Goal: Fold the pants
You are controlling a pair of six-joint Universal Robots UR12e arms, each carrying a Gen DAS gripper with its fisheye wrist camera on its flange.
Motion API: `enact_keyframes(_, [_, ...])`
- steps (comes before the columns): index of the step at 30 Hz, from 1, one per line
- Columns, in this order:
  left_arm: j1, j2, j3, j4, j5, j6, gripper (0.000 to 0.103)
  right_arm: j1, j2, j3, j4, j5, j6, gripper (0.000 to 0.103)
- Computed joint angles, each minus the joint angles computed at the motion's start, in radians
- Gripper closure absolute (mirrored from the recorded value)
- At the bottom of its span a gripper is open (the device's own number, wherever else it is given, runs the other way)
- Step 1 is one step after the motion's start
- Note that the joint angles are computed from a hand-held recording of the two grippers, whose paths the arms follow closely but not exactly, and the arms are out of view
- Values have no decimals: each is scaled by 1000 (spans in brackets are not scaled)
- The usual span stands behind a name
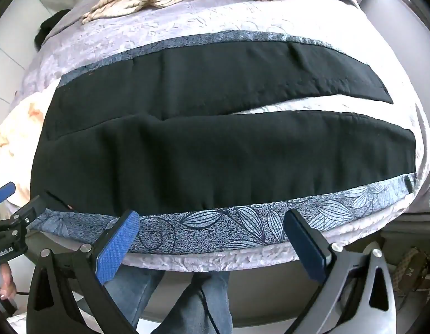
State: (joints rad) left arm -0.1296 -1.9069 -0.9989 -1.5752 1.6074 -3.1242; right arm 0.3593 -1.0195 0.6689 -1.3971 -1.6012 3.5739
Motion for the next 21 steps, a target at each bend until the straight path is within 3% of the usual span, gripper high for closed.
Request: enact_keyframes(21, [5,-1,-3,2,0,-12,0,4,18,-34,30,-7,-6,0])
